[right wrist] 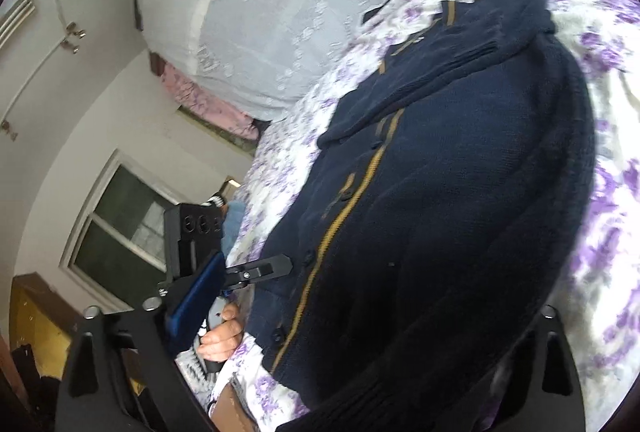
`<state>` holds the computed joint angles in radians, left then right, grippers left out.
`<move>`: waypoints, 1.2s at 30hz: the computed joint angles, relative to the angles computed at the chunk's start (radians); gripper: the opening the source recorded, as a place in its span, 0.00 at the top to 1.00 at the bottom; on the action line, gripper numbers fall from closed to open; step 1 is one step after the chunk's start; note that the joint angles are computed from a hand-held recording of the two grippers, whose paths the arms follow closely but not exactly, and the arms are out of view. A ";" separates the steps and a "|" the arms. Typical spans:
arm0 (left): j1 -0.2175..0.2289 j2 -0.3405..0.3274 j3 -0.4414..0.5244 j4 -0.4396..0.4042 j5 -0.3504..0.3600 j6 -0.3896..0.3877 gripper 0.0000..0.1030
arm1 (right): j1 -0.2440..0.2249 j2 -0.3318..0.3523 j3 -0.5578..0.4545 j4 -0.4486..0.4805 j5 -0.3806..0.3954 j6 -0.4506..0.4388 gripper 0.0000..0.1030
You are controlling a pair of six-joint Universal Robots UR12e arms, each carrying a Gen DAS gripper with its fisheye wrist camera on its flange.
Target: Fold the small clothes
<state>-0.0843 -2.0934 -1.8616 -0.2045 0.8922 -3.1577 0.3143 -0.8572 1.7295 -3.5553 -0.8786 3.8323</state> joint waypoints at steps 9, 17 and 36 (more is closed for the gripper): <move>0.004 -0.003 0.000 0.004 0.011 -0.011 0.53 | -0.008 -0.025 0.039 0.081 -0.101 0.088 0.89; 0.006 -0.001 -0.007 0.028 0.005 -0.020 0.80 | -0.003 -0.026 0.040 0.065 -0.117 0.072 0.95; 0.012 0.011 0.025 0.143 -0.039 -0.035 0.87 | 0.000 -0.070 0.037 0.038 -0.177 -0.045 0.96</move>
<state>-0.0720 -2.0828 -1.8371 -0.0613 0.8530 -3.1928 0.3138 -0.9274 1.7661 -3.5173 -1.0552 3.7869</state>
